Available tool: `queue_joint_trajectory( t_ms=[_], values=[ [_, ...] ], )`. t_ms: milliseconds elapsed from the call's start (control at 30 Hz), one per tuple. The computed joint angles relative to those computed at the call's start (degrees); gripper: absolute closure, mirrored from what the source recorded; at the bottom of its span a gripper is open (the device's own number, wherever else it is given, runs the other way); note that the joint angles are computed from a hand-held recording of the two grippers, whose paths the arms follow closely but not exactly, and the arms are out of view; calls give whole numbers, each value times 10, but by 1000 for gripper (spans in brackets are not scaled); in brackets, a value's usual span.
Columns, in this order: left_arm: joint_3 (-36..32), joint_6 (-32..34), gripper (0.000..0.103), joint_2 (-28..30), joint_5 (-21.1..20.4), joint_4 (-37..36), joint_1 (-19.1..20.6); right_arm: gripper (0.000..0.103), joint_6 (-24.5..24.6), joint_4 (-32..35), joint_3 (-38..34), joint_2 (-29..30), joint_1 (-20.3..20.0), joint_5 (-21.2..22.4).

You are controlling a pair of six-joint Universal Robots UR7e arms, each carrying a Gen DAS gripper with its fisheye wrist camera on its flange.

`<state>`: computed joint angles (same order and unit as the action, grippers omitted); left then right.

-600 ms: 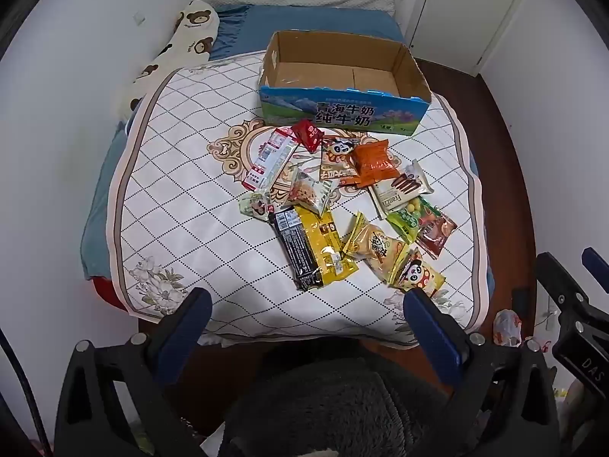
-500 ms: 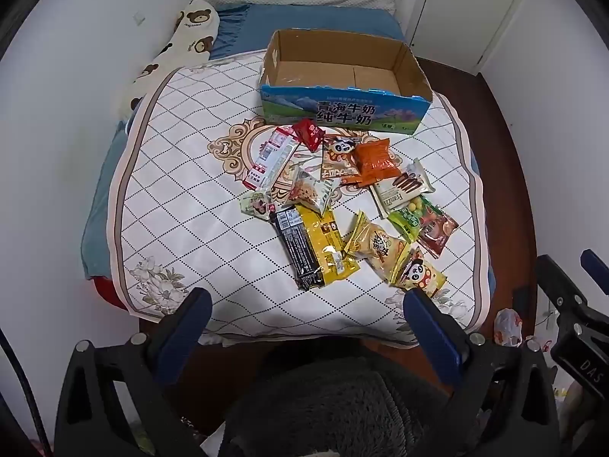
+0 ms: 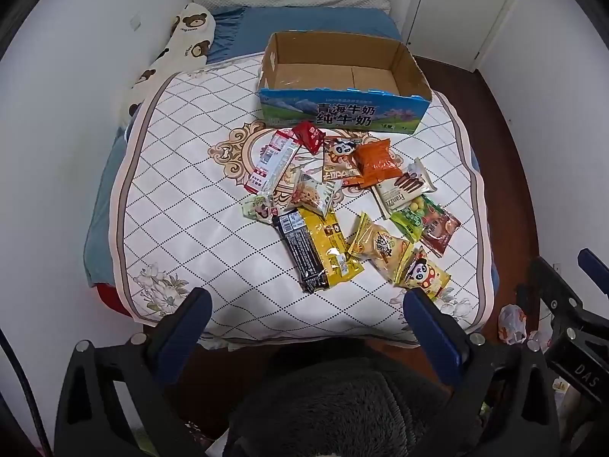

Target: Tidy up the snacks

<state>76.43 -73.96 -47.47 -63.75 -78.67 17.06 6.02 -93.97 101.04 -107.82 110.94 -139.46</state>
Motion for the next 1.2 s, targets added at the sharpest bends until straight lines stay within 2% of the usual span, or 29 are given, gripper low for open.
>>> queue_joint_trajectory(
  t_ms=[1200],
  values=[
    [10, 9, 0, -12, 6, -1, 6, 0, 16, -1, 3, 13, 6, 13]
  ],
)
